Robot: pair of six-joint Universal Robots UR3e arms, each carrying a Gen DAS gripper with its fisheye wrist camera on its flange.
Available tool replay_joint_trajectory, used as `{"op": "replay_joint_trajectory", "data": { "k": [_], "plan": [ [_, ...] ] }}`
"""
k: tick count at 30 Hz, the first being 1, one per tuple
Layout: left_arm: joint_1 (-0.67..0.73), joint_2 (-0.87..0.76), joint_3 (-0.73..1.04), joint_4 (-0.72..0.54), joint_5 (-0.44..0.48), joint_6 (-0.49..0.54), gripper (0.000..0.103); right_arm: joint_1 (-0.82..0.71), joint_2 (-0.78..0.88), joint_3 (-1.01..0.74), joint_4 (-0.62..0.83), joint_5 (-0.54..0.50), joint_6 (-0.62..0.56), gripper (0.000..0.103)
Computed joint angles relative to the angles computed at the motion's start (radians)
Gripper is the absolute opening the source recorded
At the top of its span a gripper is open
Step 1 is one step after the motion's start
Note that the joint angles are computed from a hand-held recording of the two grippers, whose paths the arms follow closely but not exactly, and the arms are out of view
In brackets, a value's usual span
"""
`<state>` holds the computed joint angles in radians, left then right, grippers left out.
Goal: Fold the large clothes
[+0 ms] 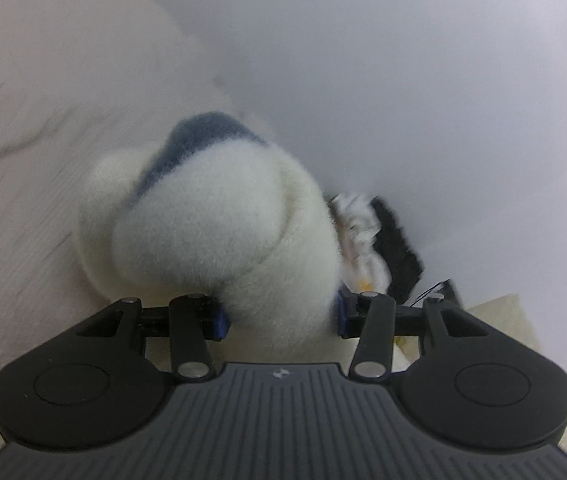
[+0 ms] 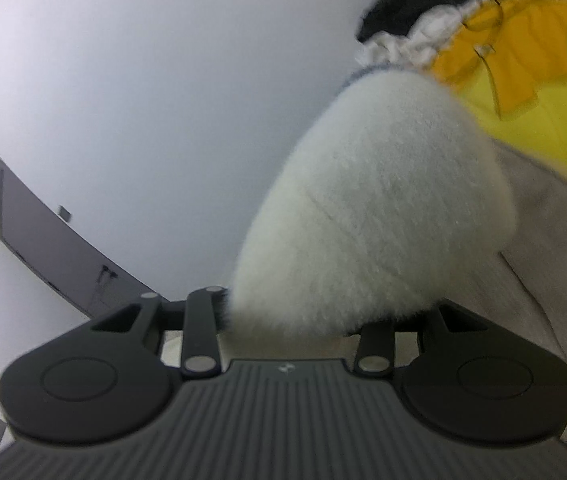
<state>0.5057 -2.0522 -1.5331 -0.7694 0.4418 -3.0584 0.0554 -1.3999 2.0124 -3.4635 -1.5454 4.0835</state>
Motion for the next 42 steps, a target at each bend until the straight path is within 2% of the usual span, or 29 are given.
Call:
{"op": "replay_joint_trajectory", "data": {
  "k": [3,7,9,10,11,15,17,20,22,26,30,34,37,39,42],
  "plan": [
    [0.004,-0.050,0.009,-0.034,0.032,0.065,0.053,0.005,0.051,0.083,-0.079,0.002,0.049,0.043],
    [0.013,-0.083,-0.025,-0.004,0.009,0.147,0.055,0.039,0.094,0.193,-0.212,-0.030,0.057,0.043],
    [0.036,-0.059,-0.071,-0.055,0.004,0.237,0.056,0.045,0.099,0.247,-0.267,-0.027,0.037,0.044],
    [0.076,0.001,-0.144,-0.156,-0.013,0.360,0.057,0.046,0.104,0.270,-0.291,-0.025,0.038,0.044],
    [0.099,0.047,-0.203,-0.203,-0.016,0.425,0.059,0.050,0.112,0.292,-0.316,-0.027,0.051,0.044],
    [0.147,0.103,-0.301,-0.303,-0.004,0.596,0.065,0.094,0.165,0.341,-0.396,-0.076,0.101,0.050],
    [0.161,0.100,-0.318,-0.325,0.003,0.660,0.069,0.121,0.196,0.357,-0.428,-0.108,0.108,0.051],
    [0.190,0.139,-0.349,-0.377,0.023,0.737,0.069,0.137,0.231,0.386,-0.495,-0.125,0.126,0.054],
    [0.201,0.166,-0.358,-0.395,0.047,0.747,0.071,0.158,0.204,0.384,-0.456,-0.152,0.144,0.056],
    [0.239,0.290,-0.405,-0.432,0.138,0.763,0.075,0.222,0.080,0.360,-0.240,-0.238,0.164,0.057],
    [0.319,0.456,-0.420,-0.634,0.234,0.922,0.075,0.326,-0.033,0.357,-0.060,-0.343,0.209,0.057],
    [0.424,0.631,-0.373,-0.939,0.274,1.125,0.075,0.469,-0.167,0.292,0.211,-0.481,0.230,0.057],
    [0.516,0.751,-0.255,-1.266,0.292,1.336,0.075,0.584,-0.215,0.182,0.382,-0.584,0.234,0.057],
    [0.605,0.799,-0.127,-1.541,0.307,1.520,0.075,0.656,-0.238,0.100,0.486,-0.647,0.235,0.057],
    [0.736,0.806,0.115,-1.962,0.347,1.799,0.075,0.780,-0.240,-0.099,0.720,-0.776,0.229,0.057]
  ]
}}
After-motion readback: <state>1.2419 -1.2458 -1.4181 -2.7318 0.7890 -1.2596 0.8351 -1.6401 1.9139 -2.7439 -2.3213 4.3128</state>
